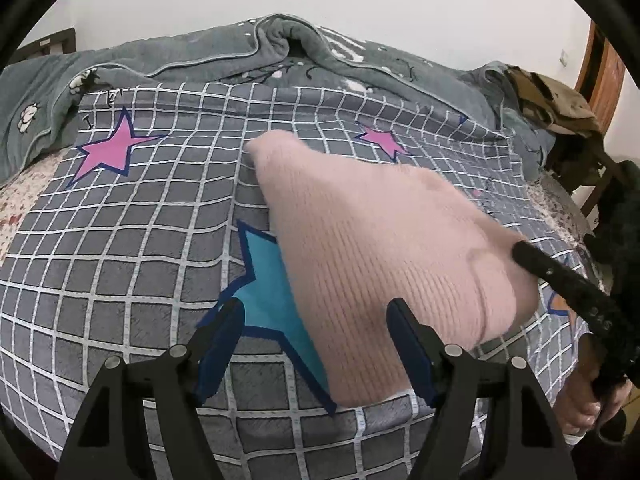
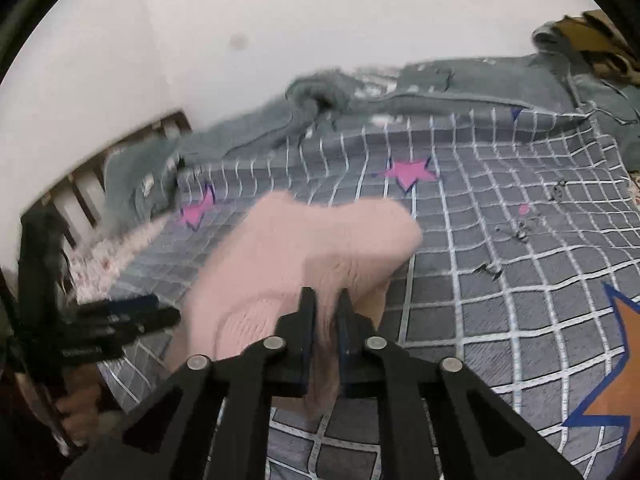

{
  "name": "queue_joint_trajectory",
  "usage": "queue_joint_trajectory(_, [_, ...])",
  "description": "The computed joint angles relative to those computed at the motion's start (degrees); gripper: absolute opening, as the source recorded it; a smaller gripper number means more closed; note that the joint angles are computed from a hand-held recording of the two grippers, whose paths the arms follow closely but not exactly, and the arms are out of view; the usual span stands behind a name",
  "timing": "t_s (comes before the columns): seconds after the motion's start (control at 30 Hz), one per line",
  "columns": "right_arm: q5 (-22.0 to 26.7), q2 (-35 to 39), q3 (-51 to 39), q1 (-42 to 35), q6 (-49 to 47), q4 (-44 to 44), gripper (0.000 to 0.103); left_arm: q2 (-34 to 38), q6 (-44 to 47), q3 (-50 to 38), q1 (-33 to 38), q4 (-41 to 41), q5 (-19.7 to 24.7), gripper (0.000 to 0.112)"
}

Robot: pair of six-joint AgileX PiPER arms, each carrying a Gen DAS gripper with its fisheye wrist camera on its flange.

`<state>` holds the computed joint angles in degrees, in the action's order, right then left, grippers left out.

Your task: Fold small clothes

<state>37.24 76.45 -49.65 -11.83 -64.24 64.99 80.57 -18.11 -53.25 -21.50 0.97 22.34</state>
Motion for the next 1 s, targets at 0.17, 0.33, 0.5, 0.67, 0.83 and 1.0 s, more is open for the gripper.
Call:
queue_joint_trajectory(0.17, [-4.4, 5.2, -2.4, 5.8, 15.7, -17.6, 0.008, 4.8, -9.3, -3.5, -2.5, 7.5, 4.6, 0.072])
queue_joint_trajectory(0.33, [-3.0, 1.7, -4.7, 7.8, 25.3, -28.4, 0.019, 2.3, -9.4, -2.8, -2.8, 6.6, 5.3, 0.071])
queue_joint_trajectory(0.5, [2.4, -2.6, -8.0, 5.3, 30.5, -31.9, 0.030, -1.8, -15.2, -4.5, -5.9, 11.4, 9.0, 0.071])
queue_joint_trajectory(0.67, [6.7, -7.4, -10.5, 3.2, 35.6, -35.3, 0.043, -4.7, -29.0, -8.1, -13.2, 24.5, 17.2, 0.073])
queue_joint_trajectory(0.83, [12.4, -12.7, -11.0, -2.9, 34.6, -33.8, 0.051, -6.9, -39.6, -10.4, -21.3, 33.5, 26.2, 0.076])
queue_joint_trajectory(1.0, [16.6, -18.2, -10.5, -10.2, 30.3, -32.2, 0.069, -8.2, -49.4, -12.4, -31.9, 43.2, 36.7, 0.086])
